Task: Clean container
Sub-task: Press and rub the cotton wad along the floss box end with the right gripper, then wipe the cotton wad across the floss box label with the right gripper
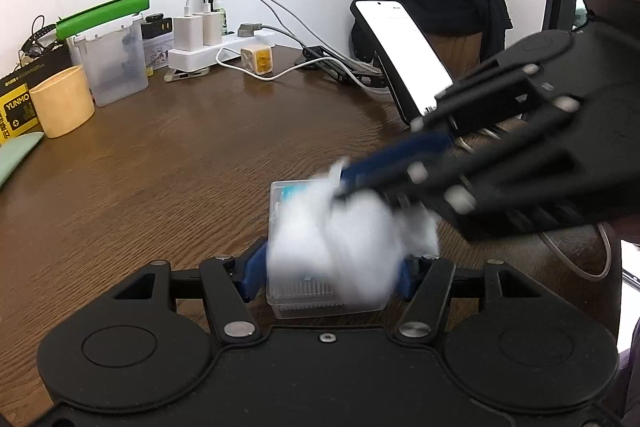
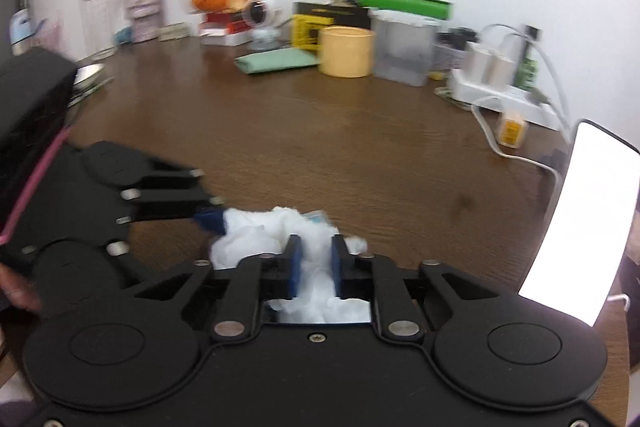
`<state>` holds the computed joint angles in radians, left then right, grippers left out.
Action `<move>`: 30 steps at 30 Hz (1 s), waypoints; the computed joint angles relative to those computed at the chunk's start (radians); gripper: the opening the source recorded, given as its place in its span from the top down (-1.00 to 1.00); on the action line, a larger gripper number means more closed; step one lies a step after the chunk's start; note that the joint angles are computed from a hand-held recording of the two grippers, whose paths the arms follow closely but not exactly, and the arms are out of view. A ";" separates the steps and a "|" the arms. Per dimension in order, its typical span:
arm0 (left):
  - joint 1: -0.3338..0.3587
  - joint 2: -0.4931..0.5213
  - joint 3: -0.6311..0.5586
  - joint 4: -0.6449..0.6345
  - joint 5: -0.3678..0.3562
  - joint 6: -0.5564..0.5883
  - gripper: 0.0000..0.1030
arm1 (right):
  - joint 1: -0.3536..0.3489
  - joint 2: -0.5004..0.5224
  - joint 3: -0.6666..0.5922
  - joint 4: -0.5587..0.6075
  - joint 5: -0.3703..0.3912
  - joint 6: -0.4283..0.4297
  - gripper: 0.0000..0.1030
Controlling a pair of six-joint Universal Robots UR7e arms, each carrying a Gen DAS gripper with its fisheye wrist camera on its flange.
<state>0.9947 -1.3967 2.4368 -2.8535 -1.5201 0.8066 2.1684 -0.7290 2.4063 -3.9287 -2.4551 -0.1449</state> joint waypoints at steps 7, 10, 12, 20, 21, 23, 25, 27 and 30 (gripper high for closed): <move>0.008 0.027 -0.040 0.044 -0.019 -0.008 -0.16 | -0.019 -0.030 -0.009 0.058 0.043 -0.086 0.81; 0.017 0.031 -0.042 0.036 -0.034 -0.027 -0.15 | -0.028 -0.041 0.003 0.045 0.008 -0.100 0.82; 0.016 0.033 -0.041 0.035 -0.039 -0.022 -0.15 | -0.031 -0.070 0.025 0.075 0.043 -0.076 0.82; 0.011 0.044 -0.047 0.035 -0.038 -0.012 -0.16 | -0.046 -0.074 0.022 0.074 0.112 -0.079 0.76; 0.010 0.044 -0.047 0.038 -0.036 -0.004 -0.16 | -0.039 -0.072 0.025 0.051 0.102 -0.082 0.72; 0.005 0.042 -0.046 0.043 -0.029 0.017 -0.16 | -0.018 -0.073 0.032 0.020 0.071 -0.093 0.57; 0.004 0.042 -0.046 0.047 -0.027 0.033 -0.16 | 0.003 -0.081 0.042 0.002 0.043 -0.103 0.27; 0.006 0.044 -0.047 0.046 -0.030 0.034 -0.16 | 0.015 -0.098 0.053 0.023 0.028 -0.082 0.24; 0.008 0.046 -0.050 0.051 -0.033 0.039 -0.16 | 0.016 -0.101 0.064 0.036 0.049 -0.054 0.19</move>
